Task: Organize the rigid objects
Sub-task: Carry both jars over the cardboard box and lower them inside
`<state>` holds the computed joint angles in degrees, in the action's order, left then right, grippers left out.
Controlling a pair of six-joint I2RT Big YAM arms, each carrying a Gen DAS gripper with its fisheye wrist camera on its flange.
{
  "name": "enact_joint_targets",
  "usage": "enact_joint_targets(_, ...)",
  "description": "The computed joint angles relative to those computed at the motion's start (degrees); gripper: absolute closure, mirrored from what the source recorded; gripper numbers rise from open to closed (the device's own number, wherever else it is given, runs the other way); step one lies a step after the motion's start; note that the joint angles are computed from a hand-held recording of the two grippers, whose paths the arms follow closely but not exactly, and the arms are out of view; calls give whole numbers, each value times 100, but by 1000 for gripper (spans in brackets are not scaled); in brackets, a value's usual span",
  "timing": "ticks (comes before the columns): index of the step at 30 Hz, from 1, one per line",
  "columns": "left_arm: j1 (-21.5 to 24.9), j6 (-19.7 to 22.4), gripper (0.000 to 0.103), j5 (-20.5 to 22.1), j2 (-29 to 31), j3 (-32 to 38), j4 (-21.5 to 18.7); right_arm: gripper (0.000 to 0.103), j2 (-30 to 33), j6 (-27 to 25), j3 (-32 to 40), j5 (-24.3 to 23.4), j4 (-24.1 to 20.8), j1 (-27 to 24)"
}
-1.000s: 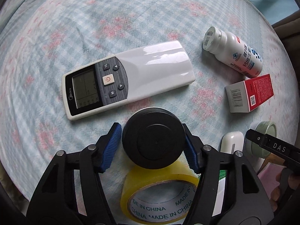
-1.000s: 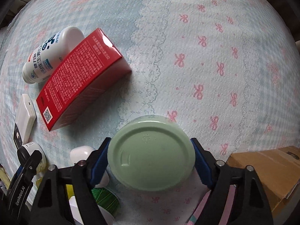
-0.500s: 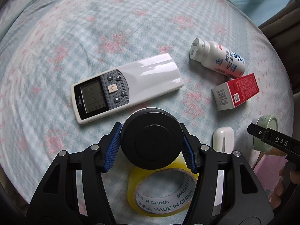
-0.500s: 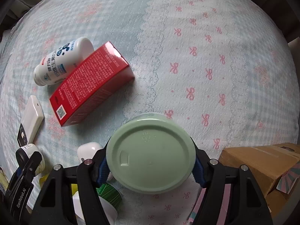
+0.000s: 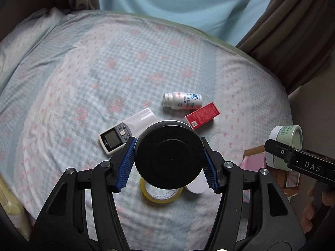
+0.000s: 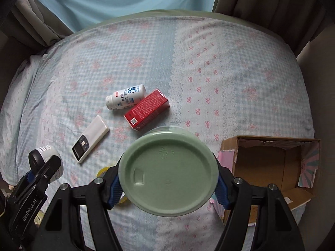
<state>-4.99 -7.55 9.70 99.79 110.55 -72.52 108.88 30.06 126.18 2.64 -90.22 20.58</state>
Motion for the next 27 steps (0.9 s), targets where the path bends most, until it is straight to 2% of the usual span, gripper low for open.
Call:
enact_joint_targets(4, -199, 317, 48, -66, -205, 350, -195, 36, -449, -84, -54, 130, -36, 41)
enact_joint_targets(8, -541, 332, 48, -128, -411, 583, -360, 36, -974, -129, -294, 47, 26, -110)
enact_joint_targets(12, -1033, 124, 48, -259, -589, 713, -471, 36, -1575, -280, -657, 8, 98, -417)
enact_joint_targets(16, -1659, -289, 48, -411, -659, 831, -569, 36, -2070, -774, -986, -112, 5, -854)
enact_joint_targets(19, -2160, -413, 48, -487, -515, 944, -616, 36, -2427, -1167, -1399, -142, 19, -1256)
enact_joint_targets(22, -2555, -629, 47, -331, -240, 1130, -722, 36, -2665, -1459, -1765, -340, -19, -1781)
enact_joint_targets(27, -3117, -753, 47, -440, 380, 1562, -931, 36, -2679, -2129, -2225, -451, -81, -2586)
